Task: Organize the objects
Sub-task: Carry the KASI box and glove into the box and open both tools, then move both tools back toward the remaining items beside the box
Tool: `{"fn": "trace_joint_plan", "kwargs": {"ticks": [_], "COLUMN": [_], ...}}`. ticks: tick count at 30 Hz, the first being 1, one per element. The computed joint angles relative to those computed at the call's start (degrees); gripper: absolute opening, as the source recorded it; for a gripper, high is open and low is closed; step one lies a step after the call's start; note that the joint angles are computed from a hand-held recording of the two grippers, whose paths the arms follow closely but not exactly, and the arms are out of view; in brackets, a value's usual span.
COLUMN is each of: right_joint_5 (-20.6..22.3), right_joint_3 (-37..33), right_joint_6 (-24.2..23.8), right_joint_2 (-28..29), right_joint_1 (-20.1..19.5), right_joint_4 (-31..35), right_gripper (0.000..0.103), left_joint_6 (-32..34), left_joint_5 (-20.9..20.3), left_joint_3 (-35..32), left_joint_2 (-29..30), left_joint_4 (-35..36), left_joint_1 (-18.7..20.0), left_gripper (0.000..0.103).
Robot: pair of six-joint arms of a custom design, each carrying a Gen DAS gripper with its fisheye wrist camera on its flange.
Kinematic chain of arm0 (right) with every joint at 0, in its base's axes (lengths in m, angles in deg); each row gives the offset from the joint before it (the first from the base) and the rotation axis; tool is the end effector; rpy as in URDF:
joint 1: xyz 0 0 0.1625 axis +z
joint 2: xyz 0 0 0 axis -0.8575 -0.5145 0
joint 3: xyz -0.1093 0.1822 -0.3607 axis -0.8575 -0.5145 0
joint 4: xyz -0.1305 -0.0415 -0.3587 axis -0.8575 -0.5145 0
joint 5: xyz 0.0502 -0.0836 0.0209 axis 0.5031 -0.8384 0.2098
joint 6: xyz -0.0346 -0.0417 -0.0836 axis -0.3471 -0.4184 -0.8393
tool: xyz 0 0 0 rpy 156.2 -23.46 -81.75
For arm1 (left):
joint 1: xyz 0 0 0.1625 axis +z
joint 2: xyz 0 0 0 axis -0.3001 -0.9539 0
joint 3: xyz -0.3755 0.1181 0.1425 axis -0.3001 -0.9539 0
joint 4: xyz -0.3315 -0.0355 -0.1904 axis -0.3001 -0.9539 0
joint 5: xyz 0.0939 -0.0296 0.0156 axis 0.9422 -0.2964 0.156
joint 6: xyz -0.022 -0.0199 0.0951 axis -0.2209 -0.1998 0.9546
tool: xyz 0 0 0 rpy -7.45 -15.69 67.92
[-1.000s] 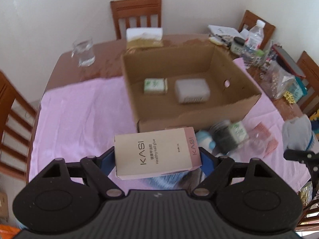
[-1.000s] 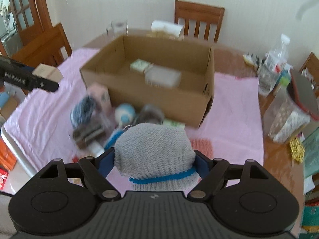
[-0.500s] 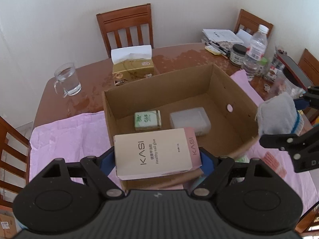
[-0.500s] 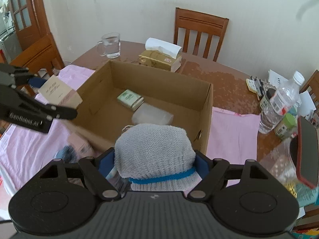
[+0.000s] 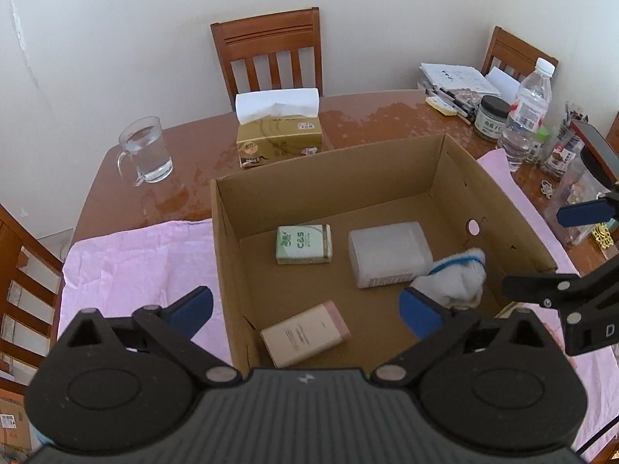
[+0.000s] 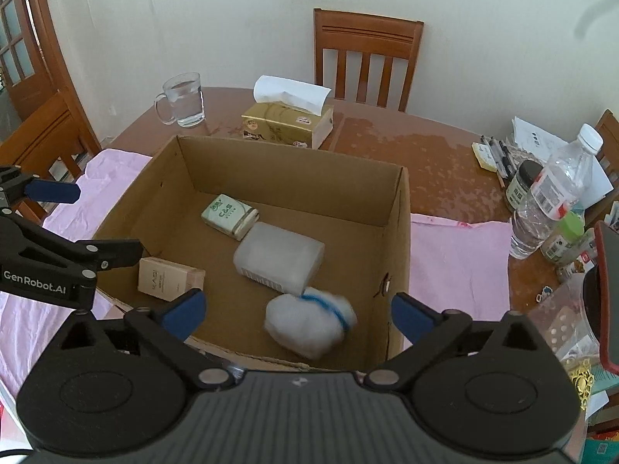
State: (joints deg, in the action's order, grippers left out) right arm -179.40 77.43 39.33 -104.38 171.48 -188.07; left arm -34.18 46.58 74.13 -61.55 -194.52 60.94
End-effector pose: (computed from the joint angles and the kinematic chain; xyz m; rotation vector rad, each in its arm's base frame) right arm 0.3106 -0.5346 0.1120 0.9285 -2.3898 0.4953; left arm -0.1470 -0.4439 0.2646 0.1834 2.1592 -0.7943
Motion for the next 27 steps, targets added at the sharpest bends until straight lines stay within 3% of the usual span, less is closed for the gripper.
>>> {"fn": "trace_joint_plan", "kwargs": {"ticks": [17, 27], "right_joint_5": [-1.24, 0.00], "right_joint_3": [7.42, 16.09], "right_joint_6": [-0.05, -0.20], "right_joint_2": [-4.07, -7.29], "right_joint_1": [-1.04, -2.04], "right_joint_4": [-3.46, -11.72], "right_gripper": [0.103, 0.103], "left_joint_6": [-10.21, -15.73], "left_joint_5": [1.49, -0.53], "left_joint_3": [4.06, 9.75], "left_joint_2": [-2.18, -5.50], "left_joint_4": [7.86, 11.29], "left_joint_1": [-6.27, -10.79], "left_gripper": [0.102, 0.102]}}
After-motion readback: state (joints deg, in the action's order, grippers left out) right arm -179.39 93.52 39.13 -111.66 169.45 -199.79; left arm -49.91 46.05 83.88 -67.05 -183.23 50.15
